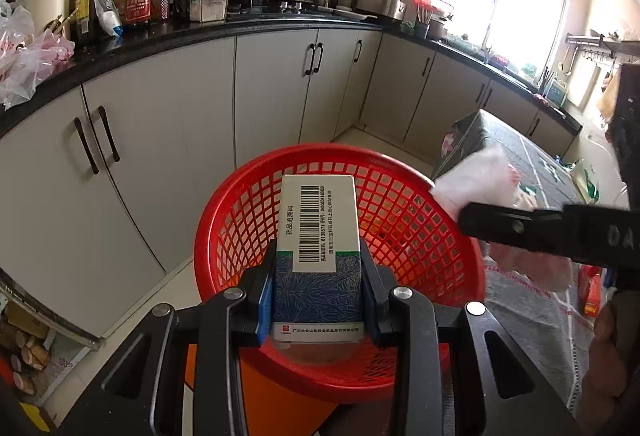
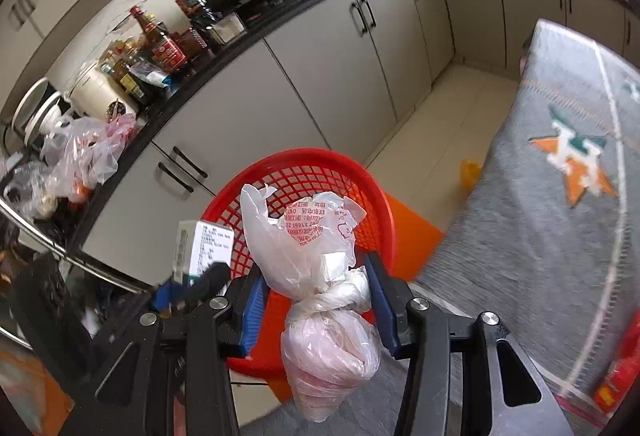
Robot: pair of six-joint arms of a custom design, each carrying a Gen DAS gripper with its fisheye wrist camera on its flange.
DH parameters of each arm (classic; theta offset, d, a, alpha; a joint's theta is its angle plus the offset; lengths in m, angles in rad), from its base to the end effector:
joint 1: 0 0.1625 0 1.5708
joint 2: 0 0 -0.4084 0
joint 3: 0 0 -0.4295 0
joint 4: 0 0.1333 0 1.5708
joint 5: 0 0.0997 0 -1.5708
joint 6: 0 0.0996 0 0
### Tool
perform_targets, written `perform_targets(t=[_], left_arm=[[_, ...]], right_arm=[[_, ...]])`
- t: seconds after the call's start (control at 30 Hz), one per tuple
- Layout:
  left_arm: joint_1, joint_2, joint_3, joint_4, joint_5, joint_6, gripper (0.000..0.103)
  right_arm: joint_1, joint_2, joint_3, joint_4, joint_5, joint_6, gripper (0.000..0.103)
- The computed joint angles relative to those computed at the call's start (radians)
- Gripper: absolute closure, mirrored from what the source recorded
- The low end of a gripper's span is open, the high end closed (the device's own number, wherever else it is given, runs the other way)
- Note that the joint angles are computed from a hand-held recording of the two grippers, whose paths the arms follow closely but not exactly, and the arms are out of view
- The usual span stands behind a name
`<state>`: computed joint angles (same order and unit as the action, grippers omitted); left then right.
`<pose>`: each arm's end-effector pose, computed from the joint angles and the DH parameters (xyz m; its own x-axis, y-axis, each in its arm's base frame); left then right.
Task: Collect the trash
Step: 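Carry the bag bundle and medicine box with both tools over the red basket, then open both tools to drop the bag and box into the red basket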
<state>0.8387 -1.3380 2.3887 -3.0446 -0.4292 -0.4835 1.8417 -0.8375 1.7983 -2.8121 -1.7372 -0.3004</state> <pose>-0.1113 -0.4587 0.1903 -0.7783 -0.3149 -0.5432 0.2797 0.6007 -0.7490 0.2844 -0.5877 0.0471 -0.8433 -0.4838 0.2340 -0.5304 0.8194 -0.2173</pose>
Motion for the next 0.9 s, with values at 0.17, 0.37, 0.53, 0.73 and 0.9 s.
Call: perform_targets(t=[0.17,0.37,0.53,0.73,0.9], left_arm=[[0.024,0.007,-0.004,-0.017,-0.007,0.017,0.070],[0.040,0.010,-0.005,-0.036,-0.020,0.021,0.070],[0.046,0.007,-0.007,-0.049,-0.024,0.027,0.053],[0.032,-0.008,0.007,-0.049,-0.016,0.013,0.052],[-0.003,-0.022,0.029,-0.044,0.005,-0.004,0.050]], right_arm=[[-0.005,0.043,-0.042,0.027,-0.005,0.029,0.051],[-0.007,0.071,-0.065,0.040,-0.009,0.041,0.050],[-0.010,0.073,-0.071,0.038,-0.002,0.038,0.038],[-0.009,0.057,-0.056,0.022,0.008,0.032,0.037],[-0.008,0.018,-0.014,-0.016,0.006,0.012,0.037]])
